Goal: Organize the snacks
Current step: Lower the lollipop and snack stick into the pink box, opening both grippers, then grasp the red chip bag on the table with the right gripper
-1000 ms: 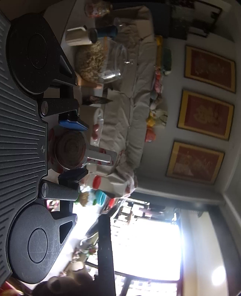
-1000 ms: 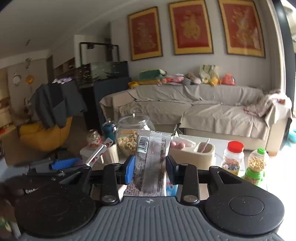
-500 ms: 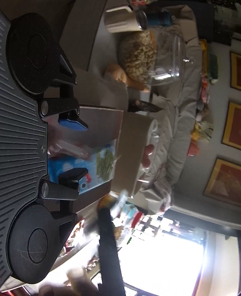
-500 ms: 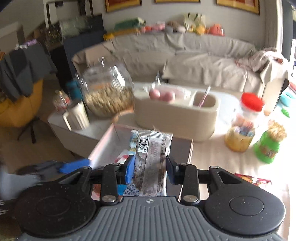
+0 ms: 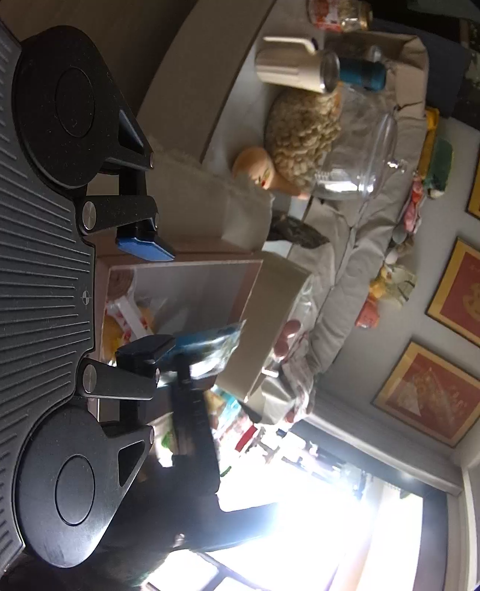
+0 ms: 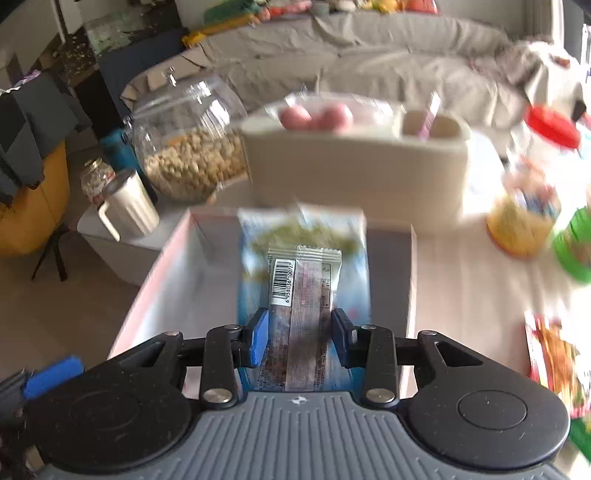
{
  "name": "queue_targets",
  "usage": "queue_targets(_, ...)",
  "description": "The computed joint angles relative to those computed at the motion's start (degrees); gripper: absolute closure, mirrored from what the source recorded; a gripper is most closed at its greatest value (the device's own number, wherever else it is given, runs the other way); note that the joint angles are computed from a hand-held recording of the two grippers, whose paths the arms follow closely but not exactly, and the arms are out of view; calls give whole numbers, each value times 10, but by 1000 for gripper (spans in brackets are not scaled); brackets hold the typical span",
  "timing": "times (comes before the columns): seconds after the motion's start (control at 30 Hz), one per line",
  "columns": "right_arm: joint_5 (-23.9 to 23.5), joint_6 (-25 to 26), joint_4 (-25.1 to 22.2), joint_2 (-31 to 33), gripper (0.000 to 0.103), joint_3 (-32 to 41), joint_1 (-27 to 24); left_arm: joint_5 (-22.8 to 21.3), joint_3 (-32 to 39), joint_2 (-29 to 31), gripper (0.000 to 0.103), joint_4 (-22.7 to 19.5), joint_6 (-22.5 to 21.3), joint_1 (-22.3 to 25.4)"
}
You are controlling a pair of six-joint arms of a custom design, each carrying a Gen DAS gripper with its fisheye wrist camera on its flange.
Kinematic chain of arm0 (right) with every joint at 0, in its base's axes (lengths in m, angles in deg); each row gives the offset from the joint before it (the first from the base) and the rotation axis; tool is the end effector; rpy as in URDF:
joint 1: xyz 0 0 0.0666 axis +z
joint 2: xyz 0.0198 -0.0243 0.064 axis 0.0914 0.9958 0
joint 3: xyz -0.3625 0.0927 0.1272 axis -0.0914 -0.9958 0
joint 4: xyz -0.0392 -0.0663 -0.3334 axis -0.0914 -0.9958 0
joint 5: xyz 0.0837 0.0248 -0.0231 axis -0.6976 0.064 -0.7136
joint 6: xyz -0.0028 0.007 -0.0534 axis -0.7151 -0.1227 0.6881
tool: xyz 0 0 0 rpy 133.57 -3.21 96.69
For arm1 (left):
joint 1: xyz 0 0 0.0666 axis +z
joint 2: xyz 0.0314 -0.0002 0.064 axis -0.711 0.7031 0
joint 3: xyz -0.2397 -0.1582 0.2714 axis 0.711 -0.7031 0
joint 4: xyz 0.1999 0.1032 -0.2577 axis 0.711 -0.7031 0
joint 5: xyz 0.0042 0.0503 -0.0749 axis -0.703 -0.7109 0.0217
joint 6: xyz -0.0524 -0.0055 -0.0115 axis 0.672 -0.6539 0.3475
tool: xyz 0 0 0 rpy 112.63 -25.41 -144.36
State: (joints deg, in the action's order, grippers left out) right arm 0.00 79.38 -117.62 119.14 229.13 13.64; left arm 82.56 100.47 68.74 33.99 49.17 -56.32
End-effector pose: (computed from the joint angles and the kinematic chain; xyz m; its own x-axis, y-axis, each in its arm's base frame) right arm 0.6959 0.1090 0.3882 -0.7988 -0.0381 -0.6003 -0.1938 0.9611 0.1969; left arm 0.5761 -0.1206 0.3372 -0.5401 -0.2872 -0.7911 0.1855 0.8762 -0.4448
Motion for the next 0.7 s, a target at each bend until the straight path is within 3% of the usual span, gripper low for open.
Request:
queue_targets(0.1, -23, 8, 10, -41, 66, -81, -10, 9, 4, 8, 54, 4, 4, -5)
queue_targets(0.2, -44, 38, 94, -108, 61, -204, -18, 10, 9, 13, 54, -1, -2, -13)
queue_targets(0.23, -45, 41, 120, -130, 52, -239, -20, 10, 9, 12, 54, -4, -6, -16)
queue_targets(0.3, -62, 41, 177, -177, 48, -310, -29, 5, 8, 9, 54, -9, -17, -24)
queue_targets(0.4, -83, 34, 234, -237, 46, -389, -49, 4, 5, 5, 54, -10, -40, -35)
queue_targets(0.5, -94, 41, 275, -294, 41, -464, -76, 23, -8, -1, 54, 16, -52, -47)
queue_targets(0.6, -92, 56, 292, -340, 38, -528, -109, 39, -17, -5, 54, 28, -68, -66)
queue_targets(0.7, -44, 79, 317, -381, 38, -597, -138, 50, 4, 3, 54, -12, -103, -94)
